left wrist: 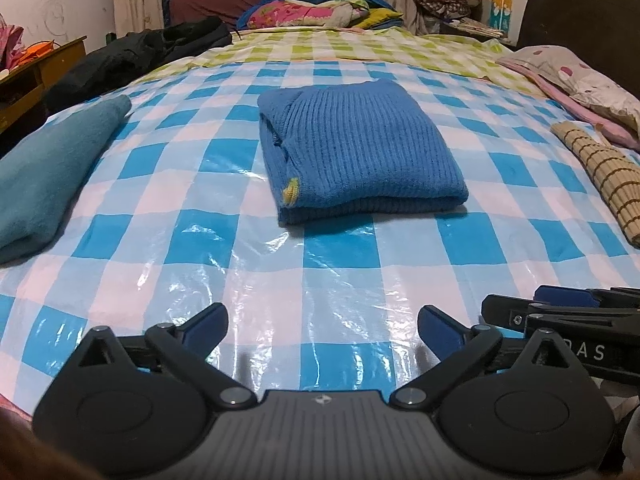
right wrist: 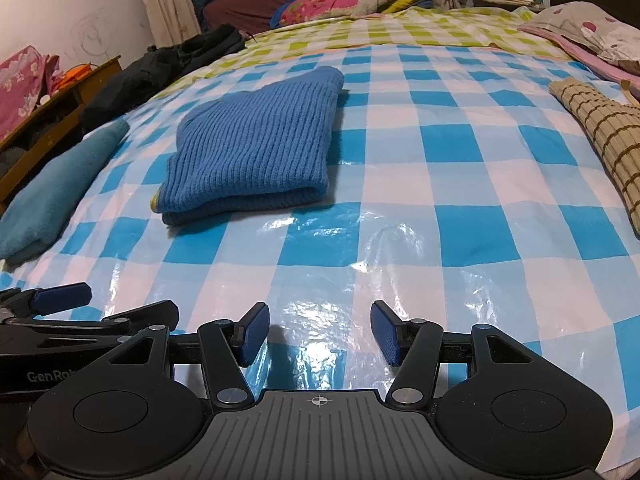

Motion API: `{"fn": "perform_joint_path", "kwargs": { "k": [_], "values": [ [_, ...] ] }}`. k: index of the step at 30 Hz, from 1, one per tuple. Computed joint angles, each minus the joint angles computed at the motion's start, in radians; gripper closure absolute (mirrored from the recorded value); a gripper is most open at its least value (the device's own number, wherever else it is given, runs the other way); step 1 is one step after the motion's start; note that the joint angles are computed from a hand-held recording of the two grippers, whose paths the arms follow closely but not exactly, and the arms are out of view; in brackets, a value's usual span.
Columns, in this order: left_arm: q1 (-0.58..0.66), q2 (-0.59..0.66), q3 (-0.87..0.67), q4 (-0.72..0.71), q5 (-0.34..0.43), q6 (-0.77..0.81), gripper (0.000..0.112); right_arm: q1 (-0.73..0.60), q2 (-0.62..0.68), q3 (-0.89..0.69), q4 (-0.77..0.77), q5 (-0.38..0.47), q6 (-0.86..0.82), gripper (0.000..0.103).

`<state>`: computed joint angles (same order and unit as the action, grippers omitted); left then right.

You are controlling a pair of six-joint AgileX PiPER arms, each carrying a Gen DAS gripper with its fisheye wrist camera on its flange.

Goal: Fold small clothes

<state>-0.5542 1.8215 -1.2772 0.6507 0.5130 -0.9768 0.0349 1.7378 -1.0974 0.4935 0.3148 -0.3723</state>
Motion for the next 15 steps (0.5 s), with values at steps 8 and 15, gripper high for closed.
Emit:
{"fn": "perform_joint_path", "kwargs": {
  "k": [8,15],
  "values": [
    [-0.008,0.001,0.007,0.031,0.008,-0.034,0.009,0.000,-0.001,0.002,0.001,-0.001,-0.001,0.045],
    [-0.022,0.013,-0.006,0.045,0.046,-0.053,0.009,0.000,-0.007,0.014,-0.001,-0.011,-0.007,0.044]
  ]
}}
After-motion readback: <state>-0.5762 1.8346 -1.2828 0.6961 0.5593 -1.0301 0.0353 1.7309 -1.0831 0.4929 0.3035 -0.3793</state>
